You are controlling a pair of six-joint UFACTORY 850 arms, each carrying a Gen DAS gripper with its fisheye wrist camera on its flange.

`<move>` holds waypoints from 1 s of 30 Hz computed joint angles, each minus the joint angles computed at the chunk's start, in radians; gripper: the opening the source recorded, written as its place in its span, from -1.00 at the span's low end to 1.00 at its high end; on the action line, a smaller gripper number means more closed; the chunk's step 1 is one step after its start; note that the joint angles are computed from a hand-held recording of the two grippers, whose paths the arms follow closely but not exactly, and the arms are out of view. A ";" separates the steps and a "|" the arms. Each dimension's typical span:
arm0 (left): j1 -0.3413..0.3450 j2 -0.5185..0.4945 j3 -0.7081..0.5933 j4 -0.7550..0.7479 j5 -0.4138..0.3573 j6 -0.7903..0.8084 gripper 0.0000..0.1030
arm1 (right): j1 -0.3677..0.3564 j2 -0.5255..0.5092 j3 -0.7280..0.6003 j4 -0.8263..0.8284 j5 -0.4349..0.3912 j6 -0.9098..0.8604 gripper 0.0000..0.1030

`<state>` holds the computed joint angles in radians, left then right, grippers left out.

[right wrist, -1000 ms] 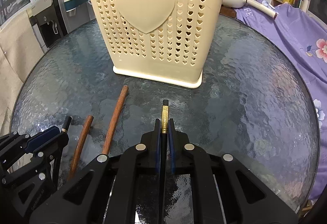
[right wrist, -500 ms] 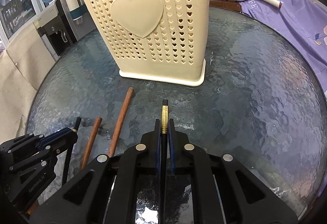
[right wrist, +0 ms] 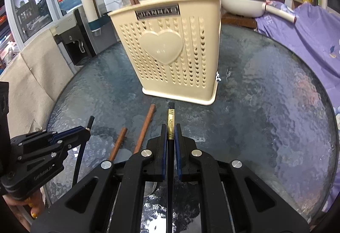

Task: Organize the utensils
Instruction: 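Lift and carry both black chopsticks up over the cream holder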

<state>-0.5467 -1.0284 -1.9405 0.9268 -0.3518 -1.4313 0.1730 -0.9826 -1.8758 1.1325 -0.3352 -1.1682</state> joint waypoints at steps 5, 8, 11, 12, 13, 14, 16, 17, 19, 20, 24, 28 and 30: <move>-0.002 0.033 0.036 0.084 0.021 -0.078 -0.83 | -0.010 0.043 0.052 0.130 -0.014 -0.135 -0.85; -0.003 0.051 0.054 0.137 0.025 -0.123 -0.83 | -0.015 0.063 0.070 0.182 -0.023 -0.185 -0.85; -0.006 0.071 0.073 0.204 0.033 -0.182 -0.84 | -0.017 0.083 0.090 0.236 -0.027 -0.243 -0.85; -0.007 0.075 0.076 0.221 0.034 -0.197 -0.84 | -0.018 0.094 0.102 0.266 -0.028 -0.275 -0.85; -0.008 0.081 0.081 0.239 0.035 -0.213 -0.84 | -0.018 0.101 0.109 0.283 -0.030 -0.293 -0.85; -0.009 0.089 0.089 0.270 0.036 -0.241 -0.84 | -0.019 0.111 0.119 0.306 -0.033 -0.319 -0.85; -0.011 0.102 0.103 0.319 0.037 -0.285 -0.85 | -0.022 0.129 0.136 0.336 -0.046 -0.354 -0.85; -0.013 0.110 0.111 0.351 0.036 -0.315 -0.86 | -0.024 0.139 0.146 0.352 -0.055 -0.373 -0.85; -0.015 0.122 0.125 0.398 0.036 -0.357 -0.86 | -0.027 0.158 0.164 0.385 -0.065 -0.414 -0.85; -0.016 0.127 0.131 0.417 0.036 -0.375 -0.86 | -0.028 0.166 0.171 0.398 -0.067 -0.432 -0.85; -0.018 0.145 0.147 0.481 0.032 -0.430 -0.87 | -0.034 0.198 0.194 0.431 -0.080 -0.482 -0.85; -0.019 0.161 0.163 0.552 0.037 -0.501 -0.87 | -0.039 0.216 0.207 0.455 -0.085 -0.513 -0.85; -0.021 0.169 0.169 0.584 0.033 -0.529 -0.87 | -0.041 0.223 0.211 0.468 -0.084 -0.532 -0.85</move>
